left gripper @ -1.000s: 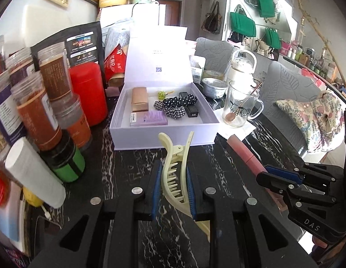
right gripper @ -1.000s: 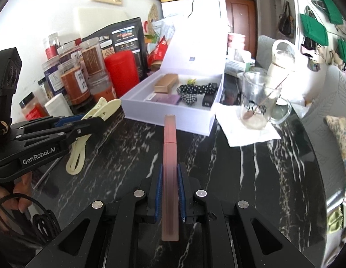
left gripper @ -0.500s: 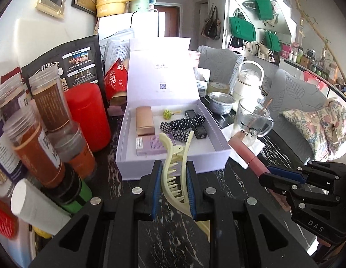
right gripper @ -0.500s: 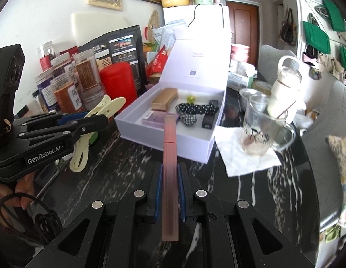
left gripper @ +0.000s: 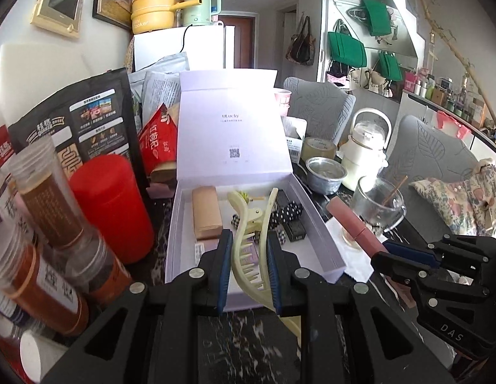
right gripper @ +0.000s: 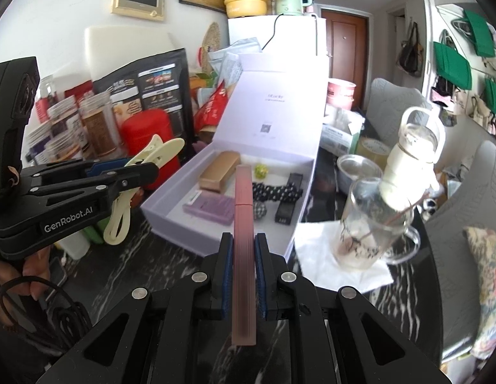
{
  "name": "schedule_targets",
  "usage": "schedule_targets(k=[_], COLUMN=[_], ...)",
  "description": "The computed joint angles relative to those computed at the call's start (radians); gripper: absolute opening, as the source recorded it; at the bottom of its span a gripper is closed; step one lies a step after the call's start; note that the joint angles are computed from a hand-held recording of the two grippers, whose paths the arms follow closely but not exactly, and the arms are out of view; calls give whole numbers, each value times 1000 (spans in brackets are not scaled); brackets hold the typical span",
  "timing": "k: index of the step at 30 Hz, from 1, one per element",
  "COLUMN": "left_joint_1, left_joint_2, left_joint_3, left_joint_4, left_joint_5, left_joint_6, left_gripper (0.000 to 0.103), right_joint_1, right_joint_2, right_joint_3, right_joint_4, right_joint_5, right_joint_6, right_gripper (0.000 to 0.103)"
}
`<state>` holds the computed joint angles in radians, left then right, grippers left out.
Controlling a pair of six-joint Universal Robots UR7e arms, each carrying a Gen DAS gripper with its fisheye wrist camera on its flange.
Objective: Organize rigid objects
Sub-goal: 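Carry the claw clip with left tool while right tool carries the pink stick to the white box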
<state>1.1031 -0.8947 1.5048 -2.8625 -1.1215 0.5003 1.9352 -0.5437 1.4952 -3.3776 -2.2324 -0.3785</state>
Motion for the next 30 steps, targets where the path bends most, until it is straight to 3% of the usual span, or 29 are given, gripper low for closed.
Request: schedule_targets(k=[18,30], left_joint_1=[37,63], left_joint_2=[214,340], left_joint_3=[-344,-563], left_joint_4=[107,227], left_joint_5=[2,44], left_joint_6=[10,16], left_gripper=[21,21], right_joint_1=[-53,-88], right_joint_2=[100,195], right_joint_3=[-298,-509], right_joint_4=[149,287], right_joint_5=[14,24], right_joint_6=[-26,-26], right_gripper=[13,13])
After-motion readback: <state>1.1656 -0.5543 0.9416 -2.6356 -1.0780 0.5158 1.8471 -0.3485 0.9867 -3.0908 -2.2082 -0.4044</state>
